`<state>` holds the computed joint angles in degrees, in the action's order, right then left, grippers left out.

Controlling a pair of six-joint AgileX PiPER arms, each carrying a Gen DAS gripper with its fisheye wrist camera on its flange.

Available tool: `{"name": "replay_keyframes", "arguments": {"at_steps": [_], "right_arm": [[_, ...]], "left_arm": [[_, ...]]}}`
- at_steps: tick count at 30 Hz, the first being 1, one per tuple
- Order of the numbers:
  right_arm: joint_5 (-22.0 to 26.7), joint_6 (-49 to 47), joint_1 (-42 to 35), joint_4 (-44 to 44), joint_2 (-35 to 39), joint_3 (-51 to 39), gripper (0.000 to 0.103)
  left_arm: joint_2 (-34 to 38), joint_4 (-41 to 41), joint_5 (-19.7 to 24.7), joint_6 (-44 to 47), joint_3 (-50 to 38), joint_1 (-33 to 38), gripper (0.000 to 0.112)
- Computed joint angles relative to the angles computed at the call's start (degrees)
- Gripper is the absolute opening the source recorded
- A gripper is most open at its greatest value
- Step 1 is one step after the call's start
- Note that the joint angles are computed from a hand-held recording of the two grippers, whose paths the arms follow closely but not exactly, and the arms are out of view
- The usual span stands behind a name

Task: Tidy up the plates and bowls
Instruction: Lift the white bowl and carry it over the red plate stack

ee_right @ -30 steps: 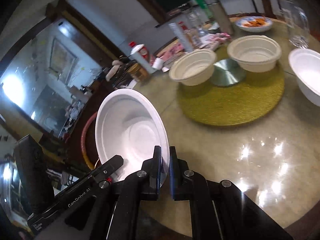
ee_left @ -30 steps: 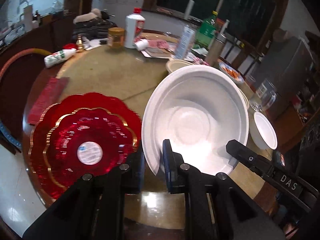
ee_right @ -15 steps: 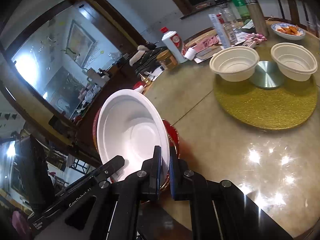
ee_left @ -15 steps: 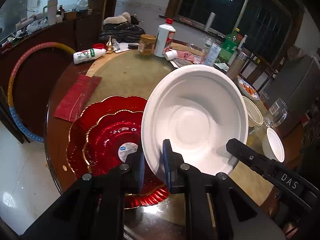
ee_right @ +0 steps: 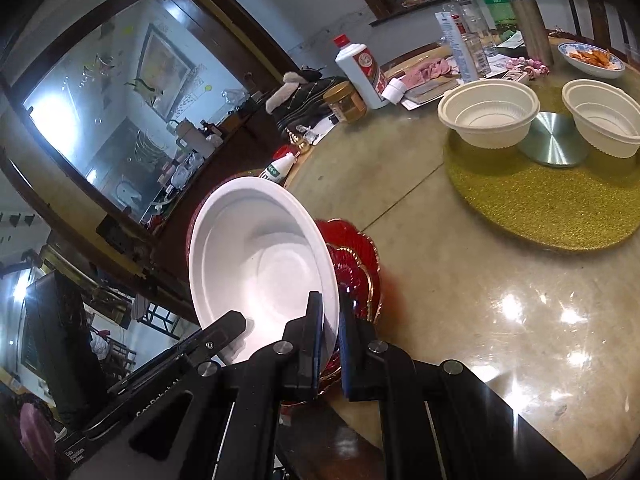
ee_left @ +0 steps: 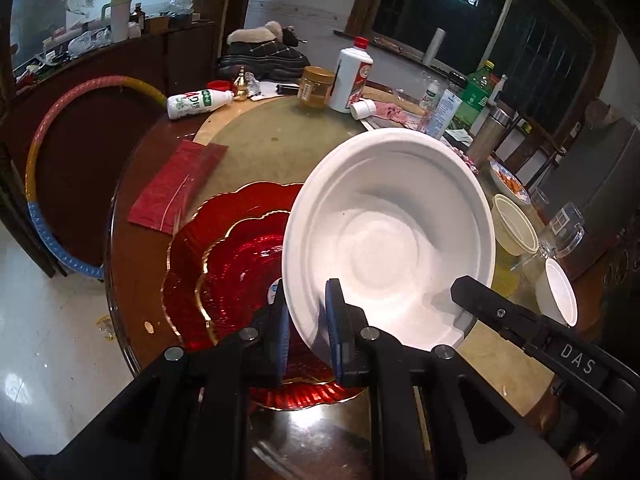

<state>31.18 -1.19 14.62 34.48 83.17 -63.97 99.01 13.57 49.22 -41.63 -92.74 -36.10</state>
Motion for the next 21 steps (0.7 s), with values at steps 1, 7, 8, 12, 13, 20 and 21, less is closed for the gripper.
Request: {"name": "replay_keyframes", "arguments": {"at_steps": [1,7,8,12,13,20,21], "right_arm": [[-0.2,0.8,0.6,-0.8,0.3,-0.3,0.007],[0.0,2.7,2.5,-2.7,3.0,-2.5,0.007],[0.1,2.9,2.7,-2.9,3.4,-3.0,0.007],[0.5,2.9,3.2,-3.0,5.0,-4.2,0.008],[0.5,3.1,3.3,-3.2,5.5,-4.5,0.008],[0.8,2.7,3.6,-2.9,8.0,-5.0,0.008],[0.9,2.3,3.5,-2.4,8.4,-5.1,0.008]], "left_arm": [[-0.2,-0.1,-0.1,0.1,0.4,0.2,0.014],[-1.0,-1.1,-0.6,0.8,2.0,1.9,0.014],[-0.9,-1.1,-0.5,0.8,2.0,2.0,0.014],[-0.8,-1.0,-0.2,0.9,1.9,2.6,0.014],[-0.7,-1.1,-0.2,1.1,2.1,2.8,0.014],[0.6,-2.8,0.3,2.4,2.7,3.8,0.014],[0.7,-3.0,0.3,2.4,2.9,3.9,0.014]]}}
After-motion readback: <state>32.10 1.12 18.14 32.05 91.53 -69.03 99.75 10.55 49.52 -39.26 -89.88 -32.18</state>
